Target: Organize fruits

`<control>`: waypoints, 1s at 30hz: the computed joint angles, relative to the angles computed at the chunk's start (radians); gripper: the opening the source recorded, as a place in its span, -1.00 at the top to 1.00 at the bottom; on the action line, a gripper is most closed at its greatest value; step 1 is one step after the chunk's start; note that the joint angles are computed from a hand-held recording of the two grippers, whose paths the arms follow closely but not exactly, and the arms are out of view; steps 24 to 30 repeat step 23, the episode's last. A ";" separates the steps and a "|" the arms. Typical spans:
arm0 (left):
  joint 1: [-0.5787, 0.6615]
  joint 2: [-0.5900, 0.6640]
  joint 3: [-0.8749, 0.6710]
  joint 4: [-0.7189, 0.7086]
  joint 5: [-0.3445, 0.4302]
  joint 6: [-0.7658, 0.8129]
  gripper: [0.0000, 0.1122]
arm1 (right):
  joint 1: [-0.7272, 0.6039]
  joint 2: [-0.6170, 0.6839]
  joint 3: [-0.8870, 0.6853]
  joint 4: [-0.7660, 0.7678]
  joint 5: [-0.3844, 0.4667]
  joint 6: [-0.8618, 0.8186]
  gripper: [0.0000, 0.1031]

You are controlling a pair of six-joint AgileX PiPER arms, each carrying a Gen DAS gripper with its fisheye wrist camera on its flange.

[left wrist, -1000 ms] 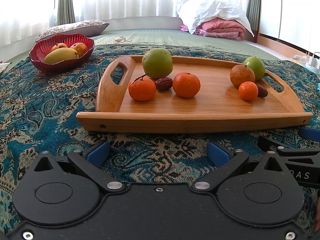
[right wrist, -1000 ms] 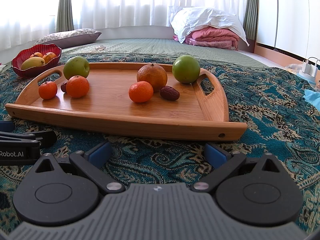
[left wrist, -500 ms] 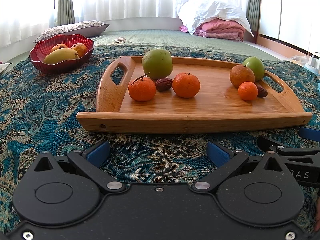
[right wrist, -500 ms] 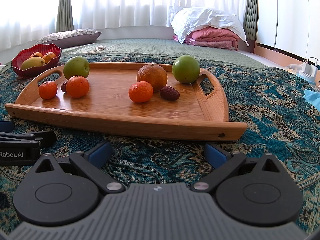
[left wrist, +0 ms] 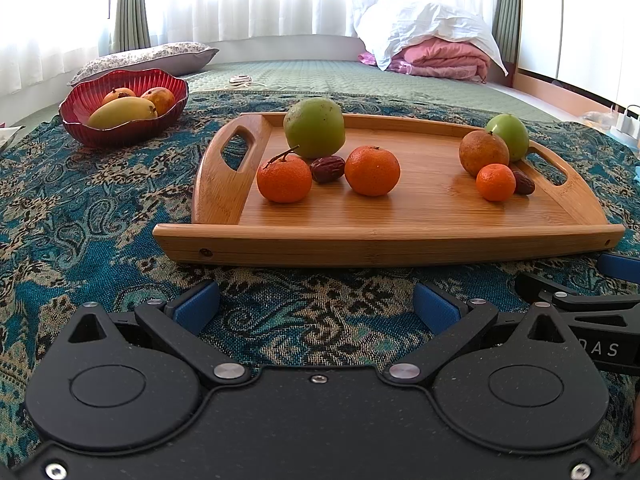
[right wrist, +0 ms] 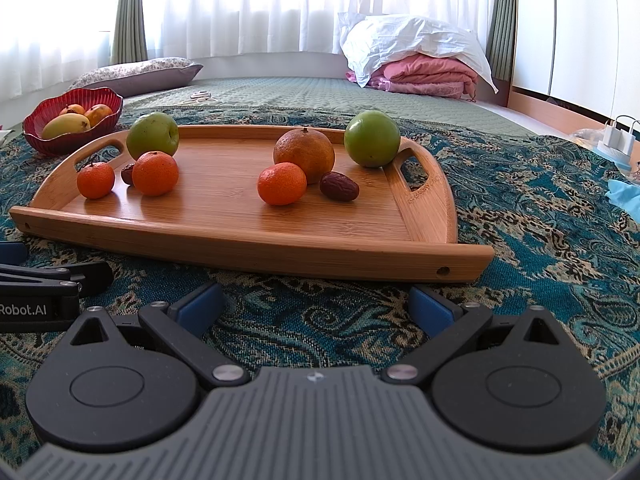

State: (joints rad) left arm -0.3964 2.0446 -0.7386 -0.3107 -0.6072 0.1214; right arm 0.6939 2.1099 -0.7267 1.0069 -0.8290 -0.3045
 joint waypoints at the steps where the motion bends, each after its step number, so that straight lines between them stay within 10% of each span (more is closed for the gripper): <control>1: 0.000 0.000 0.000 0.000 0.000 0.000 -0.84 | 0.000 -0.001 0.000 0.000 0.000 0.000 -1.00; 30: 0.003 -0.001 0.002 0.012 -0.003 -0.008 -0.84 | 0.000 0.003 -0.001 -0.001 -0.003 0.002 -1.00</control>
